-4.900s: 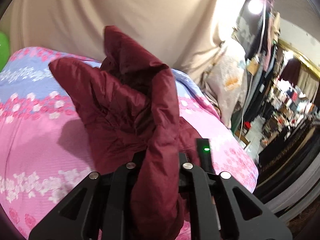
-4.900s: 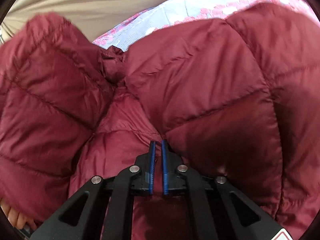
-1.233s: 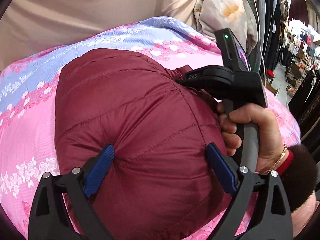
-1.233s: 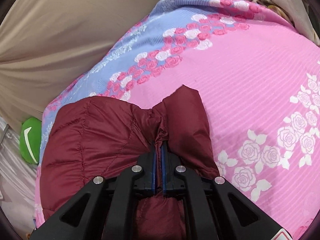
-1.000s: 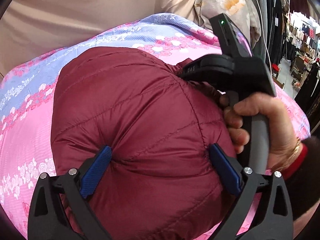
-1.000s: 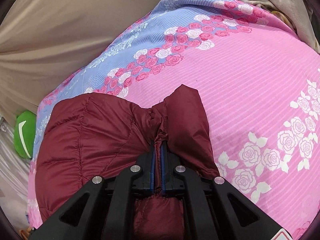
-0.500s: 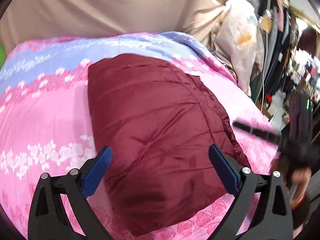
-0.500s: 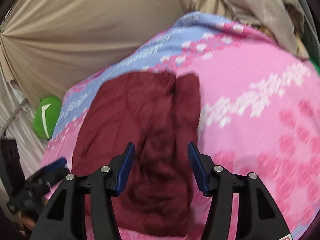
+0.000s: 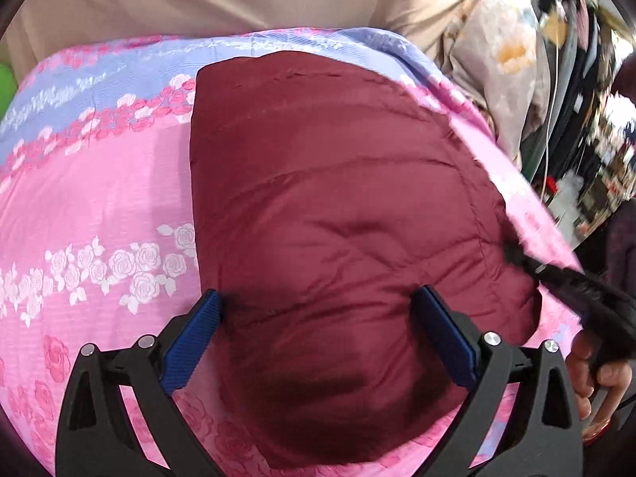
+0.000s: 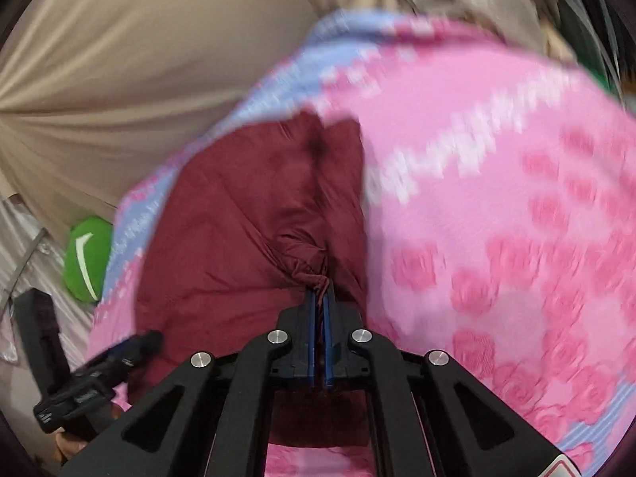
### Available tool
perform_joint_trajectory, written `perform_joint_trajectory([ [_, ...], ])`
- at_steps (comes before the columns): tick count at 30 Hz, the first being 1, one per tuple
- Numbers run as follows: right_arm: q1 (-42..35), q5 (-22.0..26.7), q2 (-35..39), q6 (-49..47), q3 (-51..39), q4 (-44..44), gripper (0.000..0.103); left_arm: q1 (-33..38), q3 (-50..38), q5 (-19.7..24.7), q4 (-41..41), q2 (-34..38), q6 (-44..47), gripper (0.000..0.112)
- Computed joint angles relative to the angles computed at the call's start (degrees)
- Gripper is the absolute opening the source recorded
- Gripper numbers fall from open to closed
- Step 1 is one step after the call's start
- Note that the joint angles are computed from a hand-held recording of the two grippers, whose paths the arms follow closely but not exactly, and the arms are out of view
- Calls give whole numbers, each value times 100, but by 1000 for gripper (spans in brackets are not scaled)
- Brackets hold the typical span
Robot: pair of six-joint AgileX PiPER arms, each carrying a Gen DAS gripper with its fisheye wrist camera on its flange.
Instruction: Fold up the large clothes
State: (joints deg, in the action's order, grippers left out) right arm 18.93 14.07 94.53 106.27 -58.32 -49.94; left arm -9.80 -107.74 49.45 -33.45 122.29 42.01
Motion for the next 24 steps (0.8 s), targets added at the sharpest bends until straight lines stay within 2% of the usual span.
perform_joint_trajectory([
  [1,-85,-228,157,-344,9,369,2,-55,176,-215,56,-64,76,96],
  [3,-34,-135,357,-371,-107,419,2,-151,430,-549,179,-162,159,96],
  [5,67,204,320,-404,-233,427,4,-180,440,-605,274,-153,88,96],
  [6,150,442,202,-296,-272,356,8,-169,373,-549,295,-116,36,96],
  [9,502,1216,-226,467,-285,-554,14,-115,159,-336,279,-3,-55,96],
  [11,683,1615,-356,446,-460,-834,13,-115,129,-302,287,9,-88,96],
  [13,677,1649,-288,-194,-803,-680,13,-128,156,-336,303,-4,-92,96],
  [15,624,1749,146,-1114,-1405,-144,9,-135,160,-335,325,-6,-126,96],
  [18,430,2154,970,-2290,-2256,845,4,-135,95,-267,369,19,-178,97],
  [20,208,1869,1277,-2726,-2320,1419,3,-141,121,-284,373,3,-129,97],
  [24,85,1525,1518,-2700,-2238,1461,1,-202,190,-397,430,-3,-107,97],
])
